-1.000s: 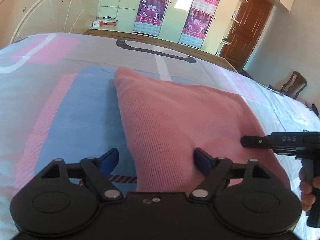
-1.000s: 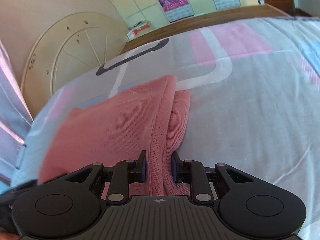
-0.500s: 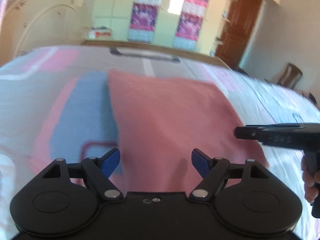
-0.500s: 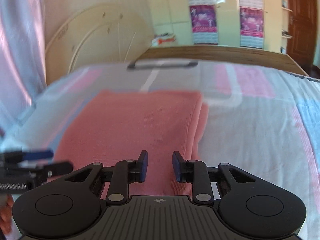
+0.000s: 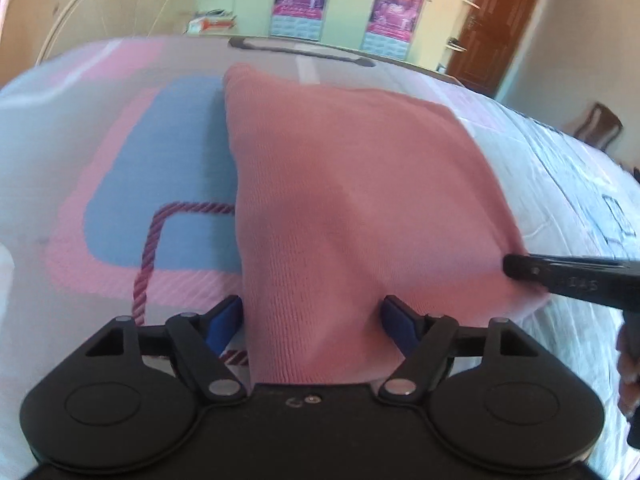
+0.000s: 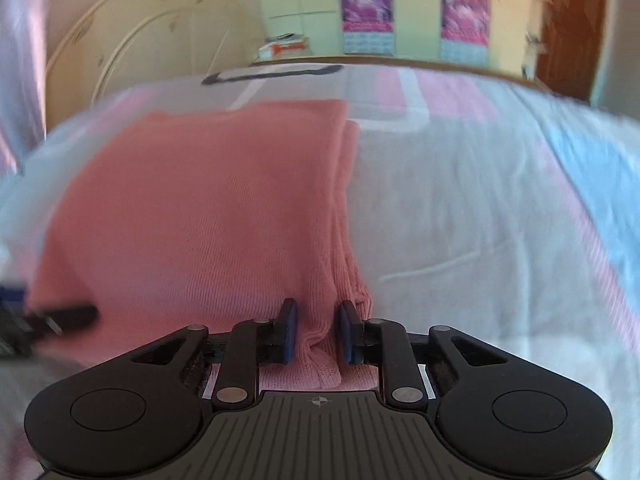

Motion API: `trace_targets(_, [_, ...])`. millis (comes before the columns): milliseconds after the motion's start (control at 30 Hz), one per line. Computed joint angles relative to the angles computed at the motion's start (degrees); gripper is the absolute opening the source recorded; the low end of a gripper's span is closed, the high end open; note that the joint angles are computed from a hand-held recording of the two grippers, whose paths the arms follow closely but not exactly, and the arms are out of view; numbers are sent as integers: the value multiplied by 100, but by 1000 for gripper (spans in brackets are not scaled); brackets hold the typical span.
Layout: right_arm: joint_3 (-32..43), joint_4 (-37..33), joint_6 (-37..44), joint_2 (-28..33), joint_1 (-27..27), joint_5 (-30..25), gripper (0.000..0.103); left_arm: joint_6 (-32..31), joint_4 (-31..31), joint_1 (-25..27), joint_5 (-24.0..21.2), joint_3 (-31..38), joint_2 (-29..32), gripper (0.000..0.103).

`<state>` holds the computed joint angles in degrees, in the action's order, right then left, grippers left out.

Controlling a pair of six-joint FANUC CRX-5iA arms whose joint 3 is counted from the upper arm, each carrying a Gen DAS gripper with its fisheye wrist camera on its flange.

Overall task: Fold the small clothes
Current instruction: 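Press the folded sweatshirt flat with both open grippers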

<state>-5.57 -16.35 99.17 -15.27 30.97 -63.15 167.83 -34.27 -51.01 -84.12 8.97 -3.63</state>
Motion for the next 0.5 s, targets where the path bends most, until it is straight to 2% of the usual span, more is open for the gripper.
trace_targets(200, [-130,402,-47,-122,249,32,21,-88,-246,-168,-237,274,34,77])
trace_targets(333, [205,81,-207,-68,54,-63,21,-305,-640,-295,-400,543,39,79])
trace_targets(500, [576,-124,-449,80,114,213,21,-677,-739,29,-223,692,122,84])
